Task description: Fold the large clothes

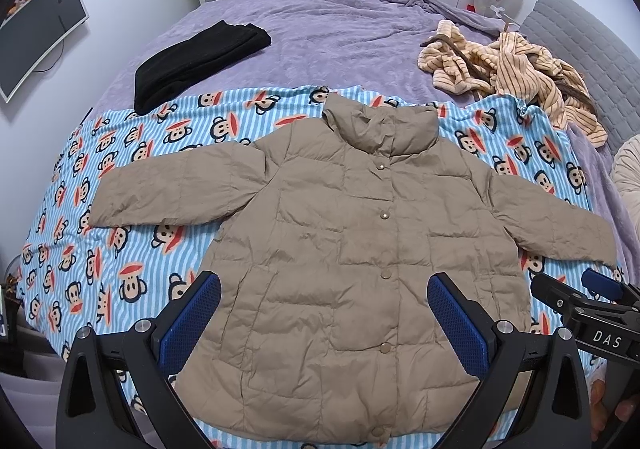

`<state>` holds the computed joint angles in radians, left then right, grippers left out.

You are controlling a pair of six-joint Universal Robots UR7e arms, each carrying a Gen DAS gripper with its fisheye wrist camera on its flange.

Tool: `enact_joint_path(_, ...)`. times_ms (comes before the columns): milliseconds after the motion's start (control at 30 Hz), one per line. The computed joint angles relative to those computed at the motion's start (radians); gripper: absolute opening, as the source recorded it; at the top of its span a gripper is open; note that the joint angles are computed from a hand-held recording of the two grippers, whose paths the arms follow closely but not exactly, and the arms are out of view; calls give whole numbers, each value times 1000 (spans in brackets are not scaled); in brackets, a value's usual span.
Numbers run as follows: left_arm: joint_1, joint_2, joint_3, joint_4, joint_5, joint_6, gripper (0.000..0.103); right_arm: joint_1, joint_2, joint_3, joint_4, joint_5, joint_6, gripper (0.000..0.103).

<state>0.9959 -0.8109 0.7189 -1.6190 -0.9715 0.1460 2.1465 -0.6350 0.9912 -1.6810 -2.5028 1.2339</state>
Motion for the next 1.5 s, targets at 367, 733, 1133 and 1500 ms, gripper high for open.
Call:
enact_joint_path(367, -11, 29, -64, 137, 36, -57, 103, 2, -4, 5, 2, 1, 11, 103)
enact_joint_path(733, -3, 35, -77, 132, 23, -34, 103, 6, 0, 0, 23, 1, 36, 103)
enact_joint_path(1133, -4, 25, -52, 98, 28, -20, 103, 5, 1, -8, 39, 5, 51, 103)
enact_joint_path(1500, 9, -26, 72, -81, -3, 42, 103, 5, 9, -18, 48, 13, 63, 103)
